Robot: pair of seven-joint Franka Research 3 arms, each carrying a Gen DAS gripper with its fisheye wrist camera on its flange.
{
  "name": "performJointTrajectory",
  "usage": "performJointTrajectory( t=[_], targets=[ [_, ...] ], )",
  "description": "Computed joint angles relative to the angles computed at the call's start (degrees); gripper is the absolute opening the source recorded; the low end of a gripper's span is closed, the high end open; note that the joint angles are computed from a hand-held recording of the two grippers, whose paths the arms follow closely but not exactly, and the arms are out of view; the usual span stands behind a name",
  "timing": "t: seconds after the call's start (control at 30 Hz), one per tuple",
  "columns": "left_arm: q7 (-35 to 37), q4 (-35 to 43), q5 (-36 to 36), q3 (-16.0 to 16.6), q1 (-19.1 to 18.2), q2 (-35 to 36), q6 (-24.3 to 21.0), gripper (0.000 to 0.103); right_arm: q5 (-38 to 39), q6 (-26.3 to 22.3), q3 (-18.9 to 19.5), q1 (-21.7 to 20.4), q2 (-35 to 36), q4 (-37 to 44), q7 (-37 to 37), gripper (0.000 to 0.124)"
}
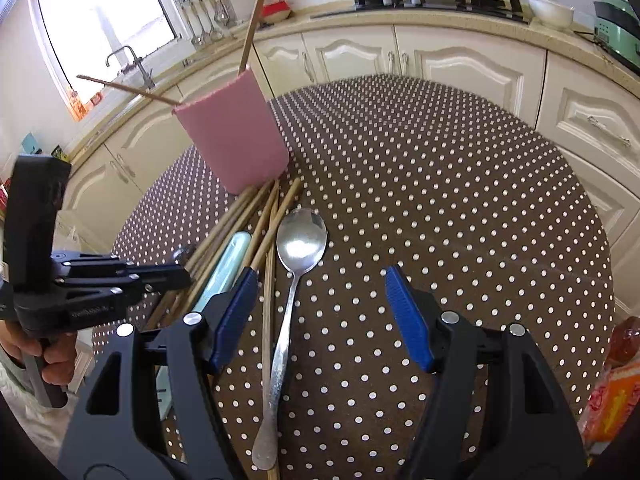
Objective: Organize utensils
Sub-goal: 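Grasp another chopstick with the left tool while the right tool grasps a silver spoon, then lift the chopstick with the left tool while the right tool lifts the spoon toward the cup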
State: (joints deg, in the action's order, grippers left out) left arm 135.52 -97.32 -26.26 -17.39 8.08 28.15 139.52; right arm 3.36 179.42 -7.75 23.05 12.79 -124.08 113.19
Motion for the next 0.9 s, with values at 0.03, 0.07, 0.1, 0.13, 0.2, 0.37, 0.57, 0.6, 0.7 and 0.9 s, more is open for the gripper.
performJointTrajectory(
  t=[0.03,0.07,0.1,0.13,0.2,0.37,0.57,0.6,0.7,0.9],
  targets=[
    [0.40,-0.46,-0.62,-0.26,0.38,-0.33,0.18,0.007,1.08,-1.24,1.63,-1.32,0.30,0.73,-1.13,0.066],
    [1.01,-1.15,-1.44,-0.54,0.82,-0.81,0.60,0.007,1.93,-2.46,2.87,-2.36,0.56,1.41,-2.12,0.066],
    [2.08,-2.05,-2.61,-0.77,1.76,-1.62,0.45,0.007,1.84,-4.99,3.10,-2.50,1.01,2.70,-2.45,0.066],
    [2.68,-2.46,-3.73,-0.90,2.25,-2.02,0.20,0.007,0.33,-6.48,2.05,-1.58,1.38,3.57,-1.33,0.066],
    [3.33,-3.44,-5.70,-0.71,2.87,-2.97,-0.01,0.007,-2.09,-11.12,1.47,-1.09,2.41,6.30,0.22,0.066],
    [3.99,-4.72,-8.55,0.53,2.97,-4.28,0.05,0.007,-4.96,-21.76,3.15,-2.74,4.94,13.11,-0.29,0.055],
    [4.07,-5.18,-9.99,1.43,3.03,-4.52,-0.43,0.007,-10.78,-35.59,4.26,-2.58,8.60,22.25,-0.68,0.043],
    [3.93,-5.13,-10.09,1.42,2.83,-4.47,-0.38,0.007,-10.96,-36.82,4.61,-2.78,9.10,23.25,-1.20,0.040],
    [3.57,-5.03,-10.47,1.26,2.33,-4.37,0.07,0.007,-9.02,-39.80,6.29,-4.08,10.41,26.17,-4.72,0.023],
    [6.13,-5.94,-13.37,0.27,2.62,-5.38,0.70,0.007,-4.73,-36.03,7.37,-5.32,9.61,24.15,-6.49,0.004]
  ],
)
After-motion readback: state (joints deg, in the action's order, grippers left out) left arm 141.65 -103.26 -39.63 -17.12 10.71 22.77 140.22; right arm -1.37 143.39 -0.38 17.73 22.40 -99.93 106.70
